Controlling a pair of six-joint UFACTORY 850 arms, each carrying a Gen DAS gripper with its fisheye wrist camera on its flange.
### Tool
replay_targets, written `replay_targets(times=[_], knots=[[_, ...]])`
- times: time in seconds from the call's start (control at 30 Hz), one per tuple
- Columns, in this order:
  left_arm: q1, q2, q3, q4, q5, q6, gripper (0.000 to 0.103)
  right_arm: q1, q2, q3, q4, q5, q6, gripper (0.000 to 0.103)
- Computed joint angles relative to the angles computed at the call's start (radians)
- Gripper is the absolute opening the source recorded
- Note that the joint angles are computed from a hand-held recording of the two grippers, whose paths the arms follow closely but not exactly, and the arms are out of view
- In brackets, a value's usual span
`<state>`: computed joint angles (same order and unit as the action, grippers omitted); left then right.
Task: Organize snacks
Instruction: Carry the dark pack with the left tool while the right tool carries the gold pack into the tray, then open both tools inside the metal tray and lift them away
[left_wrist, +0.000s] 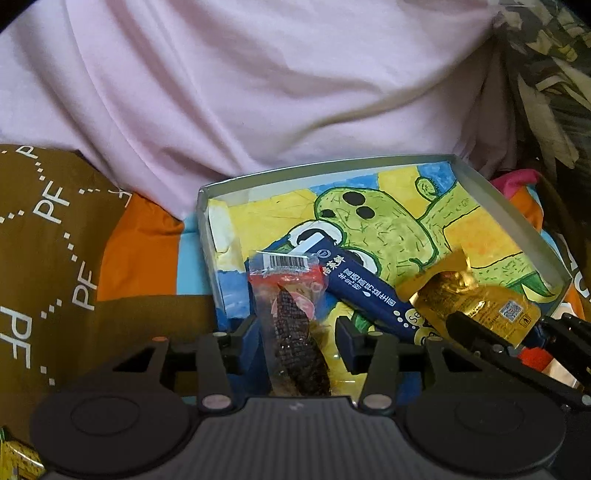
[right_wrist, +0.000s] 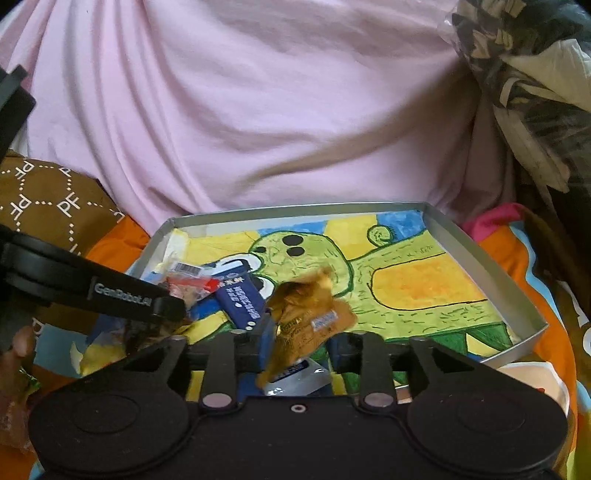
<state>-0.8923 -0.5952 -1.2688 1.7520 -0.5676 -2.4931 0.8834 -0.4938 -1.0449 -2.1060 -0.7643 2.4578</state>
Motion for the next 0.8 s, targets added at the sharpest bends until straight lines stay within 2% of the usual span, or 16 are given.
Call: replay_targets(times=[0.1,0.23,0.27,0.4,0.47,0.63,0.8], knots=[[-0.006,0.008,0.002,-0.02,-0.014,0.011,0.056,0.0,0.007,0.011,0.002,-0.015,0.007,0.058],[-0.021,0.023,0.015,-0.034,-0.057,0.015,0.072,0.006,0.032,0.042,-0.005,-0.05,0.021,0.079],[-0.025,0.029,0.02,-0.033,-0.07,0.002,0.078,0.007,0.042,0.052,-0.012,-0.056,0.032,0.08],[-0.05,0.06,0.048,-0.031,-0.126,-0.033,0.088,0.017,0.084,0.089,-0.014,-0.087,0.058,0.087],[-0.066,0.078,0.063,-0.034,-0.16,-0.034,0.097,0.021,0.113,0.117,-0.032,-0.102,0.088,0.092],[-0.118,0.127,0.112,-0.033,-0.276,-0.056,0.103,0.05,0.188,0.191,-0.066,-0.163,0.171,0.102],[-0.172,0.191,0.184,-0.023,-0.372,-0.098,0.103,0.098,0.256,0.251,-0.077,-0.21,0.195,0.102]])
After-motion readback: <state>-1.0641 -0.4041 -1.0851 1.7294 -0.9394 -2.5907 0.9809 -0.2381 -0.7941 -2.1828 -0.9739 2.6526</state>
